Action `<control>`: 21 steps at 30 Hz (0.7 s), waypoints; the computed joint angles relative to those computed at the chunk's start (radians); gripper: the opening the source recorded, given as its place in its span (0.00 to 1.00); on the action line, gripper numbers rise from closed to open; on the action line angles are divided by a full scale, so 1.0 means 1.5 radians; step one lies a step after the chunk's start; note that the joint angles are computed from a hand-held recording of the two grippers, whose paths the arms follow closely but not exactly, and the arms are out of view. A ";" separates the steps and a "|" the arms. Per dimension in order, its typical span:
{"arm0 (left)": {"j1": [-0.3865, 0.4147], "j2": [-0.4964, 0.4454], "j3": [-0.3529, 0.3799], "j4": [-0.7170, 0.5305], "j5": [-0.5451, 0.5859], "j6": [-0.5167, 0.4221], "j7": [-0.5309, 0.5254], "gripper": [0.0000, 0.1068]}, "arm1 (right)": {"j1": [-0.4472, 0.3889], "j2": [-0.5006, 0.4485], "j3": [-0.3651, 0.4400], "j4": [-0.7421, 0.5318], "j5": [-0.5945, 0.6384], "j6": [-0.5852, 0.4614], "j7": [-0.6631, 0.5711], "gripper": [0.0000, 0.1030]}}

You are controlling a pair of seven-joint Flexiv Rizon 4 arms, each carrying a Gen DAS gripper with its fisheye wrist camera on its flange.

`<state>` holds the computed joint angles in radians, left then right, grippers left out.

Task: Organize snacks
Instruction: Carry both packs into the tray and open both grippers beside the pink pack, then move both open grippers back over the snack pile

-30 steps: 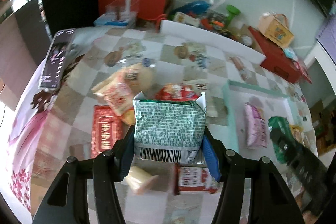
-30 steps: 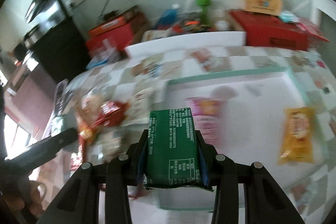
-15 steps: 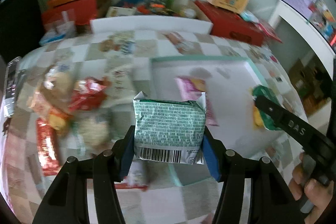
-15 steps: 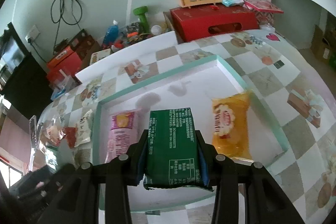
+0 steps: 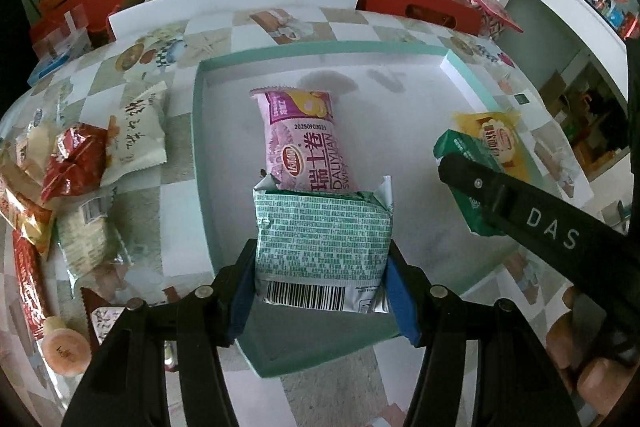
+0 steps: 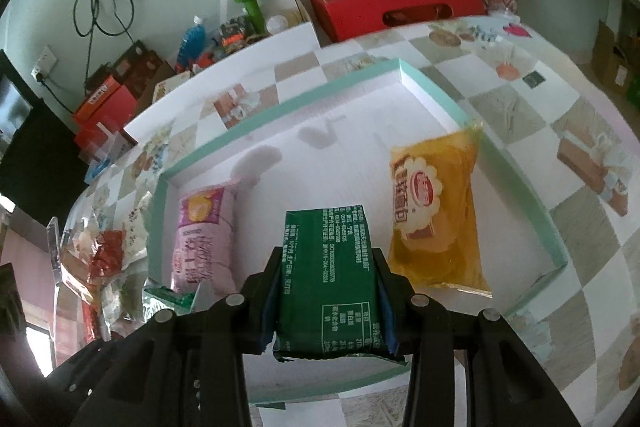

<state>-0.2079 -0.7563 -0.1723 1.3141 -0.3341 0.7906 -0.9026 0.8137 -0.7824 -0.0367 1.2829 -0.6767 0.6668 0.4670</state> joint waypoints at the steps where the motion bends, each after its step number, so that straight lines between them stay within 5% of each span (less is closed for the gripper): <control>1: -0.001 -0.001 0.002 -0.003 0.002 -0.006 -0.004 0.61 | -0.001 0.000 0.001 0.002 0.001 0.003 0.001 0.42; 3: 0.002 0.002 -0.002 0.002 -0.003 -0.002 -0.001 0.68 | -0.004 0.001 0.003 0.007 0.007 0.009 0.008 0.42; 14: 0.012 0.019 -0.007 0.013 -0.022 0.027 0.007 0.74 | 0.005 0.012 -0.003 0.002 -0.019 -0.010 0.009 0.42; 16: 0.006 0.018 0.008 0.005 -0.011 0.032 -0.016 0.78 | 0.004 0.009 0.000 -0.005 -0.017 -0.017 0.002 0.47; 18: 0.002 0.013 0.022 -0.003 0.002 0.042 -0.042 0.79 | 0.002 0.005 0.005 -0.015 -0.005 -0.031 -0.006 0.70; 21: 0.001 0.003 0.040 -0.022 0.017 0.046 -0.089 0.87 | 0.002 0.003 0.009 -0.021 0.006 -0.050 -0.012 0.74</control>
